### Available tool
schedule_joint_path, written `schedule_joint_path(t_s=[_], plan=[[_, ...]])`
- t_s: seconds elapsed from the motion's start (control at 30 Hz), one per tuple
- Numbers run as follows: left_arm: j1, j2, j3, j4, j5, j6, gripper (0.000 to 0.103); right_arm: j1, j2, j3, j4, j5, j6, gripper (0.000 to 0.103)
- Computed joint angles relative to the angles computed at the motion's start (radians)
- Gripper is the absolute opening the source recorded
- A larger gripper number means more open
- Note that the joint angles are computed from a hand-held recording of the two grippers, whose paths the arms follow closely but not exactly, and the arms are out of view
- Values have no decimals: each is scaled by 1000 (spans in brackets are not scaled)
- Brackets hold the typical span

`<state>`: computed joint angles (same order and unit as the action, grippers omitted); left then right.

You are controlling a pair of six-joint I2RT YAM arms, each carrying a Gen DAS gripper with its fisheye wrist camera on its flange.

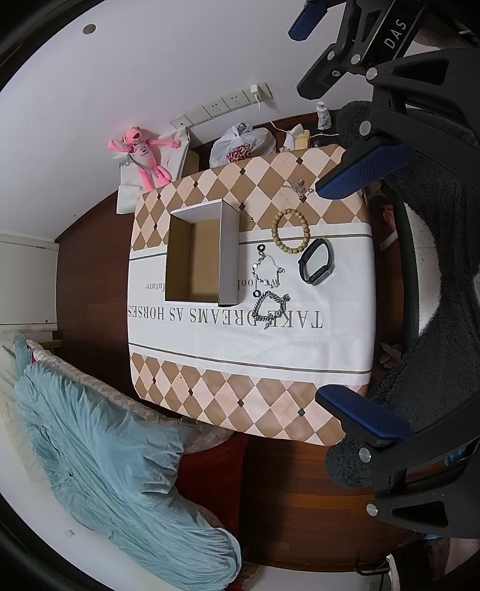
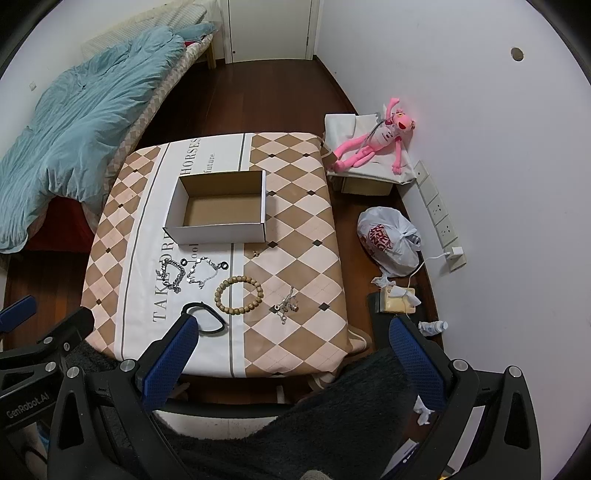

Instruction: Organize jewelry

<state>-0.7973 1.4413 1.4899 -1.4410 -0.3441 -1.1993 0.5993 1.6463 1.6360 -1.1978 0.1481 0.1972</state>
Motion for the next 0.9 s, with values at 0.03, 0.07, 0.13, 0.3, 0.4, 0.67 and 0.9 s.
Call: schedule_joint_path(t_s=[0.03, 0.07, 0.13, 0.3, 0.4, 0.67, 0.9], plan=[[-20, -20, -24, -4, -4, -22, 103, -2, -6, -10, -3, 0, -1, 103], [-21, -22, -26, -2, -3, -23, 103, 0, -18, -33, 10, 1, 0, 103], [-20, -18, -19, -5, -3, -21, 103, 1, -17, -31, 13, 3, -1, 103], [-17, -14, -12, -6, -5, -19, 103, 0, -20, -28, 11, 2, -1, 103], [-19, -17, -22, -2, -9, -22, 103, -8, 11, 28, -6, -2, -4, 103], [77, -4, -180, 121, -21, 58, 103, -63, 34, -132, 162, -15, 9, 103], [151, 96, -354, 310, 32, 152, 102, -98, 183, -227, 323, -41, 9, 97]])
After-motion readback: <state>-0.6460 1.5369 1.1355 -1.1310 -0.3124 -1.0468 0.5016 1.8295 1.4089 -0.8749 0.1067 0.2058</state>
